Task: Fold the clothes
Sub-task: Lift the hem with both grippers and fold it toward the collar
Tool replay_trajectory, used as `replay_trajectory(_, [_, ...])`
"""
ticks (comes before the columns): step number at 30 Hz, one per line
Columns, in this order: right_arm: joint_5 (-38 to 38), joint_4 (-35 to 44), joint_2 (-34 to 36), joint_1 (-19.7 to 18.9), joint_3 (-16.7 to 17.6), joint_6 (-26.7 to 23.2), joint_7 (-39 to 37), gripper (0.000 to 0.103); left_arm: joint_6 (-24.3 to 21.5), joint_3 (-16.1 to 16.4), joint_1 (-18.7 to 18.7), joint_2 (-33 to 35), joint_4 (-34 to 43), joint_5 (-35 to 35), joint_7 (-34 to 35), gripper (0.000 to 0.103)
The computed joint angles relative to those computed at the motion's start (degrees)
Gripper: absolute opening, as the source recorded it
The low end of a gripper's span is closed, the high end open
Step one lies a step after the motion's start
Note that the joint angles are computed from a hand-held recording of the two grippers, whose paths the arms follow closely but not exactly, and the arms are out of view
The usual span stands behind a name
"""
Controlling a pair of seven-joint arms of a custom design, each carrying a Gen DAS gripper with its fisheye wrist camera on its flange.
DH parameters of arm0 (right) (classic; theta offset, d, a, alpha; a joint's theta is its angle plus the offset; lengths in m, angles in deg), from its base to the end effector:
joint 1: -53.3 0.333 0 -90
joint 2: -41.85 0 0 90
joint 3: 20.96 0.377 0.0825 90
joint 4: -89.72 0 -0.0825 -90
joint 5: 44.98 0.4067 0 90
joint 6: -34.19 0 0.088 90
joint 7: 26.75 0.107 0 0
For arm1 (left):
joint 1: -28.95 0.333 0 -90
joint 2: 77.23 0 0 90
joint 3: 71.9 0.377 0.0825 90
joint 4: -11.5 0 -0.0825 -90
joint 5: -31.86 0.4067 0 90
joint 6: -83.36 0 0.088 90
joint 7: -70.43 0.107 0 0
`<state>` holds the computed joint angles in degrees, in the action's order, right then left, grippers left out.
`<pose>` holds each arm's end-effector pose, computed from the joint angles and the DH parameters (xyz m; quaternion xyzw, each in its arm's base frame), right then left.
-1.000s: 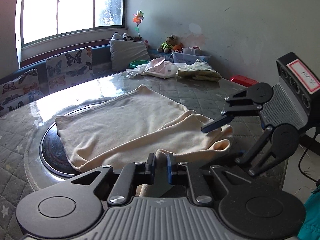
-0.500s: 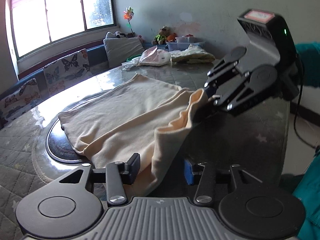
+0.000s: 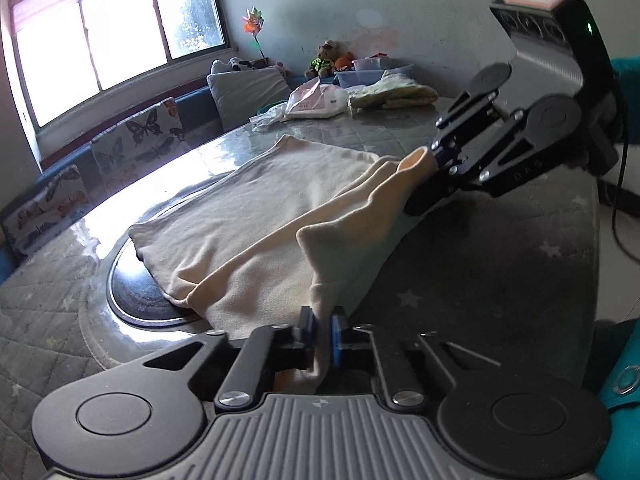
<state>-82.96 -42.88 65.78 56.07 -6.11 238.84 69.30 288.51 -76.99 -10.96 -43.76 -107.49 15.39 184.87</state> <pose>0.5345 0.2409 0.3029 -0.8554 0.3167 -0.1881 0.3642 0.5050 -0.4444 0.2818 -0.3158 0.8422 -0.3711 0.2309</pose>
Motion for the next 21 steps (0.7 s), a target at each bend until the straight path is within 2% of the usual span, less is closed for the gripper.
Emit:
replay_trajectory(6, [-2.03, -1.76, -1.53, -0.77, 0.19, 2.62, 1.42, 0.011, 2.13, -3.87, 4.11, -2.24, -2.69, 3.22, -3.37, 0.006])
replay_trajectory(10, [-7.77, -3.28, -3.91, -2.42, 0.8, 3.47, 5.7, 0.011, 2.87, -5.75, 5.74, -5.3, -6.32, 5.38, -5.13, 0.006])
replay_trajectory(13, [-16.23, -4.01, -6.18, -4.69, 1.89, 3.27, 12.44, 0.011, 3.3, -7.06, 6.59, -8.4, -9.95, 6.79, -6.28, 0.005])
replay_trajectory(17, [-31.48, -4.36, -9.87, -7.56, 3.09, 4.28, 25.09, 0.01, 4.6, -9.83, 8.56, -13.11, -15.39, 9.19, -9.6, 0.005])
replay_trajectory(21, [-44.39, -3.24, -12.74, -6.92, 1.62, 5.13, 37.47, 0.01, 5.26, -10.42, 8.27, -16.18, -18.64, 9.6, -10.7, 0.005])
